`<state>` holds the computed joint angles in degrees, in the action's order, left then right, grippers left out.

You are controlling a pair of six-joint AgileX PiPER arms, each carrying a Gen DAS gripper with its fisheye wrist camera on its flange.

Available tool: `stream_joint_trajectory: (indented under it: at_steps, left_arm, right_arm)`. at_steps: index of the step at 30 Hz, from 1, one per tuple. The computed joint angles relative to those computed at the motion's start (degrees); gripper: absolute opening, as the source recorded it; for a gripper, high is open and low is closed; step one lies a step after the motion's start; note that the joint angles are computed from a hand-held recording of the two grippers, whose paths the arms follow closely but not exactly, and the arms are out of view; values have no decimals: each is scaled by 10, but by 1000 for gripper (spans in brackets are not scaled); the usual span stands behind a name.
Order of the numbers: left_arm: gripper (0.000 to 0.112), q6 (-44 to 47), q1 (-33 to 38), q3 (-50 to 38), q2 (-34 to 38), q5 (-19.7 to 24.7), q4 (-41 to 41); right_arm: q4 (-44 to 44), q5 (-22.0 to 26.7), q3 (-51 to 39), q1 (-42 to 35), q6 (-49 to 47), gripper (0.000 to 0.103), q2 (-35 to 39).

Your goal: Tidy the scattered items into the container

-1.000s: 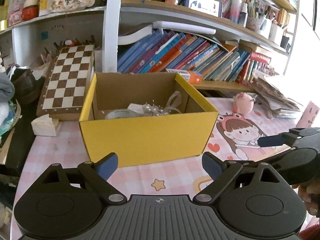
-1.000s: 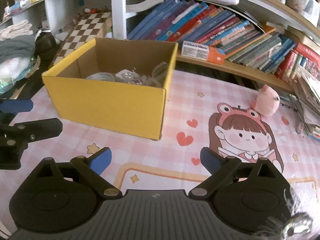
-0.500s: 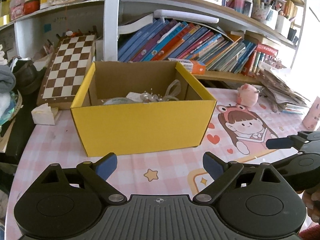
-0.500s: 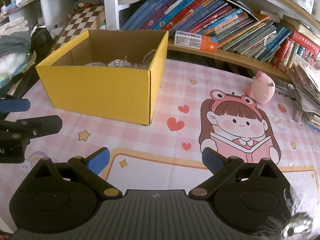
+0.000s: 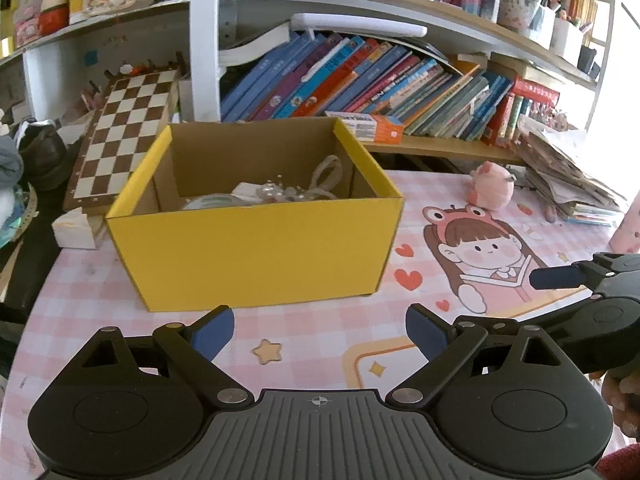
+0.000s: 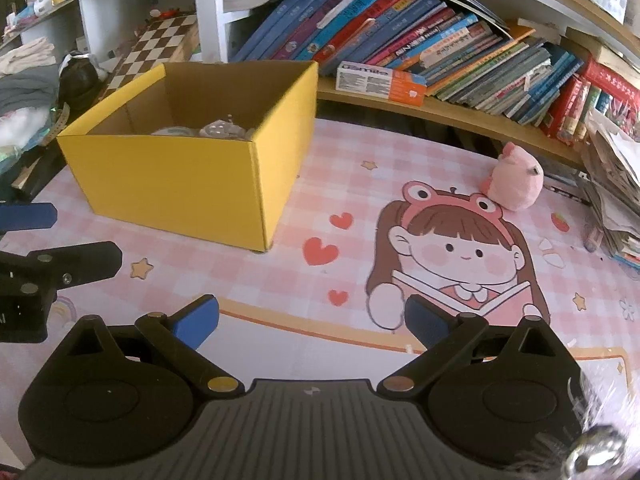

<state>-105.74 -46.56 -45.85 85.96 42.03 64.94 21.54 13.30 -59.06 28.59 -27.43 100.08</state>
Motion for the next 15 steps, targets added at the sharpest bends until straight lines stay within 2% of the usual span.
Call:
stream_joint_trajectory:
  at_steps: [10,15]
  left_arm:
    - [95,14,-27,-96,92,9,-17]
    - [95,42,-36,-154,138,16,-32]
  right_arm:
    - [202,30,-1,-97,-261,100,11]
    - [273,44,-6,-146,-355,100,22]
